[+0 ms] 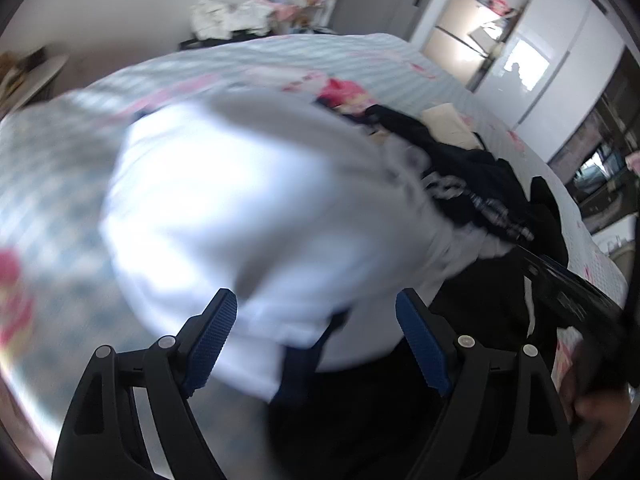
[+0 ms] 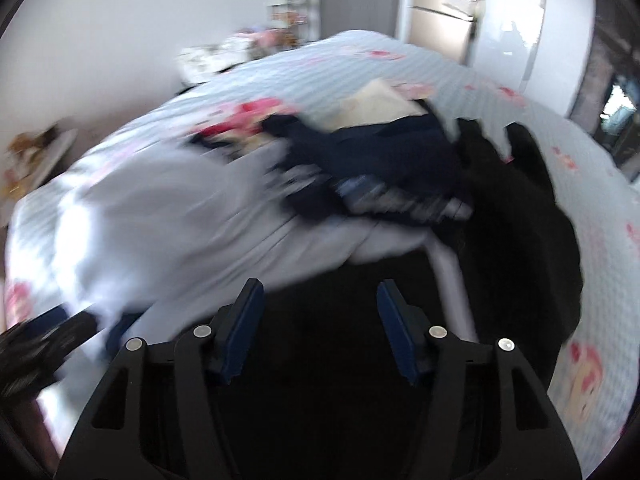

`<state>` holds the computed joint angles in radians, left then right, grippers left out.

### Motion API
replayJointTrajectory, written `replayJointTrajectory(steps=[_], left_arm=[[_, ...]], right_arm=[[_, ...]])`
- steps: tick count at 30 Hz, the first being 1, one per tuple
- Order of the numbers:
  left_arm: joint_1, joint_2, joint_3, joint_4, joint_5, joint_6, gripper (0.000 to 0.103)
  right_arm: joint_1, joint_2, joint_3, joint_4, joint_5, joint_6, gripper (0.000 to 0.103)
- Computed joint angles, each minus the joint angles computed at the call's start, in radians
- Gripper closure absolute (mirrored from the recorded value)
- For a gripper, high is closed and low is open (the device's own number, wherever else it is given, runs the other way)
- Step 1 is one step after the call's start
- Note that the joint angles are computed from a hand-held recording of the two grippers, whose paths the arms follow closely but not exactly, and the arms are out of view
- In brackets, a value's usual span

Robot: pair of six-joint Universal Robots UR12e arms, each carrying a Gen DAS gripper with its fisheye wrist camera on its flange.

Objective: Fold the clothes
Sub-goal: 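Grasp the navy striped pants hem with both grippers together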

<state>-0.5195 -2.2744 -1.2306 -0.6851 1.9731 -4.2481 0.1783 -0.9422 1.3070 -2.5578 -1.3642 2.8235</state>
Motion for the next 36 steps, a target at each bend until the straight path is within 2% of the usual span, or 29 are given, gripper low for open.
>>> replayJointTrajectory(steps=[3, 5, 8, 11, 12, 13, 14, 15, 17, 18, 20, 21, 22, 26, 32, 33, 34, 36], left_arm=[[0.019, -0.059, 0.1, -0.012, -0.017, 0.063, 0.019], [0.029, -0.103, 0.18, -0.029, -0.012, 0.112, 0.019], [0.04, -0.172, 0.316, -0.091, -0.005, 0.196, 0.019], [0.062, -0.233, 0.414, -0.066, -0.107, 0.279, 0.019], [0.067, -0.26, 0.46, -0.092, -0.124, 0.293, 0.019], [0.073, -0.294, 0.52, -0.143, -0.146, 0.306, 0.019], [0.08, -0.32, 0.561, -0.176, -0.172, 0.31, 0.019], [0.084, -0.347, 0.604, -0.2, -0.182, 0.314, 0.019], [0.091, -0.389, 0.666, -0.222, -0.209, 0.325, 0.02], [0.094, -0.404, 0.688, -0.214, -0.238, 0.338, 0.043], [0.087, -0.432, 0.75, -0.241, -0.264, 0.375, 0.078], [0.083, -0.445, 0.78, -0.254, -0.273, 0.394, 0.085], [0.074, -0.444, 0.782, -0.247, -0.26, 0.413, 0.086], [0.05, -0.386, 0.691, -0.14, -0.319, 0.416, 0.086], [-0.02, -0.329, 0.618, -0.127, -0.324, 0.406, 0.086], [-0.031, -0.319, 0.599, -0.111, -0.339, 0.401, 0.086], [-0.039, -0.309, 0.574, -0.065, -0.395, 0.384, 0.086], [-0.066, -0.308, 0.579, -0.052, -0.417, 0.381, 0.086]], right_arm=[[0.006, 0.086, -0.137, 0.076, -0.036, 0.034, 0.041], [0.012, 0.134, -0.215, 0.12, -0.061, 0.022, 0.041], [0.02, 0.18, -0.278, 0.111, -0.108, 0.006, 0.041], [0.018, 0.208, -0.307, 0.097, -0.11, -0.003, 0.041], [0.014, 0.219, -0.324, 0.127, -0.09, -0.01, 0.042], [0.009, 0.231, -0.347, 0.175, -0.063, -0.017, 0.054], [0.004, 0.243, -0.371, 0.224, -0.036, -0.024, 0.071], [-0.002, 0.252, -0.387, 0.264, -0.003, -0.021, 0.076], [-0.012, 0.25, -0.383, 0.27, 0.033, -0.015, 0.085], [-0.015, 0.246, -0.377, 0.265, 0.041, -0.018, 0.087], [-0.019, 0.235, -0.363, 0.257, 0.046, -0.035, 0.093], [-0.021, 0.228, -0.355, 0.252, 0.045, -0.046, 0.094], [-0.024, 0.216, -0.337, 0.239, 0.046, -0.055, 0.094], [-0.048, 0.147, -0.238, 0.18, 0.069, -0.063, 0.095], [-0.112, -0.004, -0.019, 0.102, 0.137, -0.047, 0.095], [-0.126, -0.032, 0.02, 0.09, 0.147, -0.049, 0.095], [-0.139, -0.059, 0.058, 0.079, 0.156, -0.052, 0.095], [-0.167, -0.114, 0.132, 0.055, 0.169, -0.058, 0.095]])
